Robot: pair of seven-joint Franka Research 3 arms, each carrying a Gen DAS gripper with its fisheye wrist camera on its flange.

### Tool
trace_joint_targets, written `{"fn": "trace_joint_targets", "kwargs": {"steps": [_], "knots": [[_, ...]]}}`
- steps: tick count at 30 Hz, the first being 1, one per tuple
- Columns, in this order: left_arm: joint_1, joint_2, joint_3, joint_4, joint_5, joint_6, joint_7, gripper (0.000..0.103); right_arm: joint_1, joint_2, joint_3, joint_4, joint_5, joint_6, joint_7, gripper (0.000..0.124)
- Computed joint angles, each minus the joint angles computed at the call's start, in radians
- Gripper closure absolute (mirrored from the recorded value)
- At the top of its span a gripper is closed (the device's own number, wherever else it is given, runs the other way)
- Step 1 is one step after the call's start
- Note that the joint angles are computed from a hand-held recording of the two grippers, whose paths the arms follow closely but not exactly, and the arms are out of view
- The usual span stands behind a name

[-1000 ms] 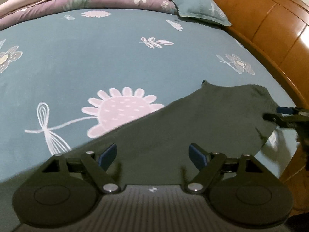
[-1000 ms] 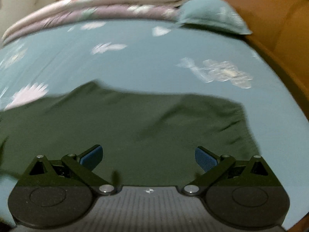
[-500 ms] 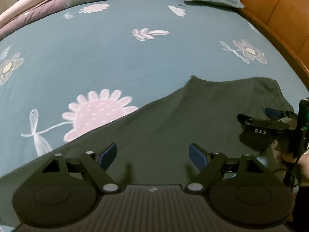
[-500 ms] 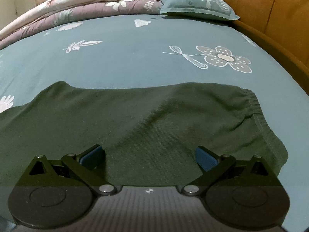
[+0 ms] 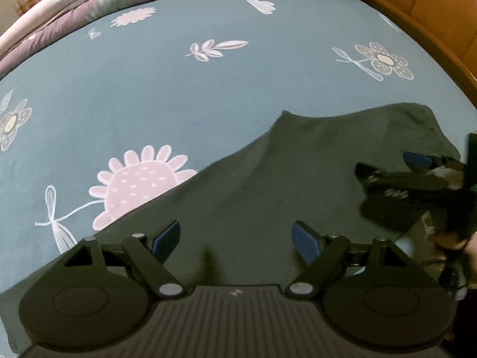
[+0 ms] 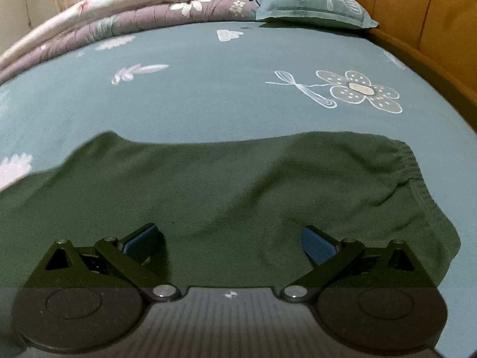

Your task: Fold clothes

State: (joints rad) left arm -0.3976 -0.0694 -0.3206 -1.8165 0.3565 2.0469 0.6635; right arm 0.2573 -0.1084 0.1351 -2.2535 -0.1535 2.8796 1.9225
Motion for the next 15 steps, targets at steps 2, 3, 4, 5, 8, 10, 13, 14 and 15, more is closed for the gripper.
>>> {"fn": "trace_joint_targets", "kwargs": {"steps": [2,3,4,5,8,10,13,14,15], "knots": [[0.003,-0.021,0.004,-0.033,-0.012,0.016,-0.02,0.021,0.033,-0.015,-0.037,-0.014,0.14,0.031,-0.092,0.021],[0.005,-0.031,0.006,-0.05,-0.017,0.026,-0.028,0.021,0.016,-0.02,-0.031,-0.02,0.139,0.043,-0.084,0.021],[0.007,-0.043,0.007,-0.07,-0.024,0.039,-0.032,0.021,-0.005,-0.024,-0.024,-0.025,0.116,0.055,-0.057,0.021],[0.009,-0.058,0.009,-0.095,-0.032,0.06,-0.033,0.021,-0.031,-0.025,-0.013,-0.028,0.074,0.055,-0.021,0.021],[0.02,-0.103,0.016,-0.179,-0.047,0.12,-0.052,0.021,-0.038,-0.017,-0.034,-0.038,0.093,0.027,-0.066,0.021],[0.03,-0.125,0.022,-0.229,-0.062,0.164,-0.076,0.021,-0.021,-0.038,-0.05,-0.066,0.141,0.045,-0.162,0.021],[0.04,-0.13,0.035,-0.278,-0.084,0.274,-0.056,0.021,-0.027,-0.079,-0.038,-0.09,0.148,0.022,-0.206,0.021],[0.041,-0.117,0.041,-0.282,-0.095,0.329,-0.031,0.021,-0.029,-0.093,-0.034,-0.099,0.149,0.017,-0.22,0.021],[0.041,-0.097,0.046,-0.281,-0.109,0.384,-0.004,0.021,-0.031,-0.108,-0.031,-0.108,0.15,0.011,-0.233,0.021]]}}
